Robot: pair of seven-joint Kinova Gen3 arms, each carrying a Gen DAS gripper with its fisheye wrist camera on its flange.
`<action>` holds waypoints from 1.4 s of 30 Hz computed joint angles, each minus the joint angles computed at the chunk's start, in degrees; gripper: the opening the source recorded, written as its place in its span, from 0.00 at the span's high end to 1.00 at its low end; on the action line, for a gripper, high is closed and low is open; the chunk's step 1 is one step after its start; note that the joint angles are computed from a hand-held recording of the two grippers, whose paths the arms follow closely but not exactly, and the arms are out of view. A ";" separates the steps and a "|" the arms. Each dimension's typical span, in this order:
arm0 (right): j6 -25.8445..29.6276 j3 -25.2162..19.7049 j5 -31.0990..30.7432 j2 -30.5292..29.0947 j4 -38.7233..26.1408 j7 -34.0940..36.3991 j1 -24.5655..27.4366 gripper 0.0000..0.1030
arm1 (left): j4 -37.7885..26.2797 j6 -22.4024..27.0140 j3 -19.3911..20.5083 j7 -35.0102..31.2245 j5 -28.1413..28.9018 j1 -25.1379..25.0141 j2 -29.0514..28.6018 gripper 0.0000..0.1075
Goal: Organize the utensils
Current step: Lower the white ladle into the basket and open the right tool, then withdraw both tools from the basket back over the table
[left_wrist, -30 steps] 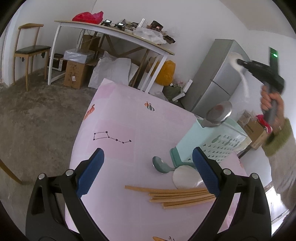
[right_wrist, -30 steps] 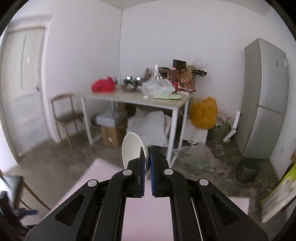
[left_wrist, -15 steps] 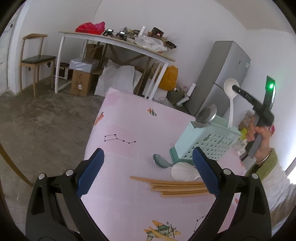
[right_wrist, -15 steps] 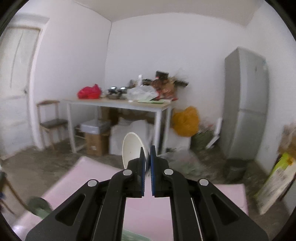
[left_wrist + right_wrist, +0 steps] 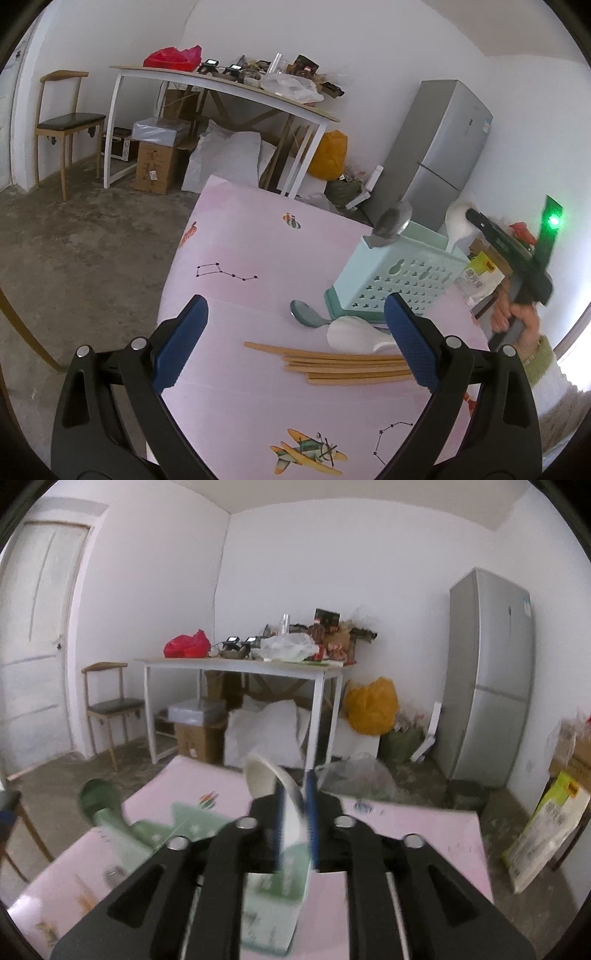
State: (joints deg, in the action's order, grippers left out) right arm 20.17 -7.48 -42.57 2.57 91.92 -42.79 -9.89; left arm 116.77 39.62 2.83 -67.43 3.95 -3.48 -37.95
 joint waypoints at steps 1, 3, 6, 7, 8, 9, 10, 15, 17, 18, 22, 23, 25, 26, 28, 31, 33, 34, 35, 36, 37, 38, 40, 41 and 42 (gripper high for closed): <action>1.21 1.37 -1.63 -1.14 0.90 0.80 -0.44 0.67 | -0.01 -0.02 0.04 -0.02 0.01 0.10 0.03 0.14; 2.46 6.41 -4.83 -3.45 3.01 3.06 -3.92 0.57 | -0.01 0.11 0.35 -0.08 0.00 0.33 -0.21 0.14; 5.38 14.37 -4.49 -6.38 4.50 0.03 -9.99 0.47 | -0.29 0.38 1.18 0.04 -0.27 0.20 -0.62 0.14; 6.92 17.02 -4.42 -7.03 4.59 -1.36 -11.94 0.46 | -0.34 0.43 1.37 0.10 -0.30 0.21 -0.81 0.14; 9.25 19.68 -4.29 -7.90 4.70 -3.68 -13.70 0.42 | -0.40 0.48 1.71 0.24 -0.35 0.12 -0.99 0.14; 11.58 22.33 -4.16 -8.69 4.97 -6.01 -15.55 0.38 | -0.52 0.63 2.18 0.48 -0.45 -0.13 -1.23 0.14; 13.57 24.56 -3.10 -9.12 4.98 -8.34 -17.43 0.36 | -0.69 0.83 2.74 0.82 -0.53 -0.41 -1.33 0.14; 23.10 20.20 7.40 -10.88 7.59 -19.58 -15.49 0.24 | -1.93 3.69 5.72 2.37 -2.16 -2.32 -0.71 0.14; 26.40 14.89 12.06 -10.81 8.59 -23.15 -12.25 0.20 | -2.57 5.41 7.57 3.00 -3.29 -3.17 -0.11 0.14; 27.50 12.24 14.39 -10.73 9.50 -24.78 -10.88 0.20 | -2.67 5.86 7.84 3.18 -3.53 -3.06 0.12 0.14; 28.96 1.62 23.71 -9.81 11.83 -33.63 -5.88 0.17 | -2.48 7.69 8.65 4.07 -3.74 -2.01 1.72 0.14; 28.28 -1.03 26.04 -9.83 12.75 -35.96 -4.74 0.15 | -2.43 7.97 9.11 4.38 -3.89 -1.91 2.20 0.14; 28.63 -6.34 30.70 -8.80 12.38 -40.62 -1.69 0.13 | -2.19 7.99 9.73 4.70 -4.27 -1.40 3.04 0.14; 28.58 -8.97 32.92 -8.51 12.13 -42.95 -0.09 0.08 | -2.15 8.00 10.04 4.83 -4.47 -1.12 3.45 0.14; 27.88 -11.25 37.57 -8.27 12.40 -47.61 -0.02 0.06 | -2.05 7.83 10.57 4.96 -4.94 -0.50 4.06 0.14; 27.91 -6.70 39.28 -8.69 12.71 -49.55 -5.82 0.06 | -2.03 7.44 10.79 4.87 -5.47 0.53 4.82 0.14; 28.61 -3.10 40.08 -8.69 12.33 -50.37 -9.66 0.06 | -2.17 7.22 10.90 4.66 -5.83 1.13 5.54 0.14; 28.94 -2.74 40.13 -8.58 12.04 -50.41 -9.99 0.06 | -2.34 7.19 10.95 4.68 -5.99 1.31 5.80 0.14; 29.33 -2.62 40.11 -8.47 11.68 -50.36 -9.98 0.06 | -2.35 6.92 10.77 4.54 -6.03 1.66 6.03 0.14; 29.47 -2.49 40.12 -8.58 11.68 -50.37 -10.04 0.06 | -2.37 6.39 10.52 4.37 -6.02 1.99 6.45 0.14; 29.43 -2.34 40.03 -8.81 11.88 -50.24 -10.06 0.06 | -2.42 6.04 10.38 4.35 -6.08 2.13 6.70 0.14; 29.13 -2.60 40.39 -8.43 11.82 -50.77 -10.19 0.06 | -2.49 5.54 10.46 4.45 -6.18 2.12 7.11 0.14; 29.29 -2.54 40.44 -8.23 11.62 -50.80 -10.38 0.06 | -2.52 3.83 9.53 3.83 -5.98 2.92 8.00 0.18; 29.39 -2.49 40.44 -8.18 11.57 -50.80 -10.43 0.06 | -2.64 3.06 9.17 3.56 -5.83 3.22 8.65 0.20; 29.71 -2.44 40.42 -8.05 11.34 -50.74 -10.47 0.06 | -2.70 2.46 8.77 3.29 -5.64 3.57 9.16 0.24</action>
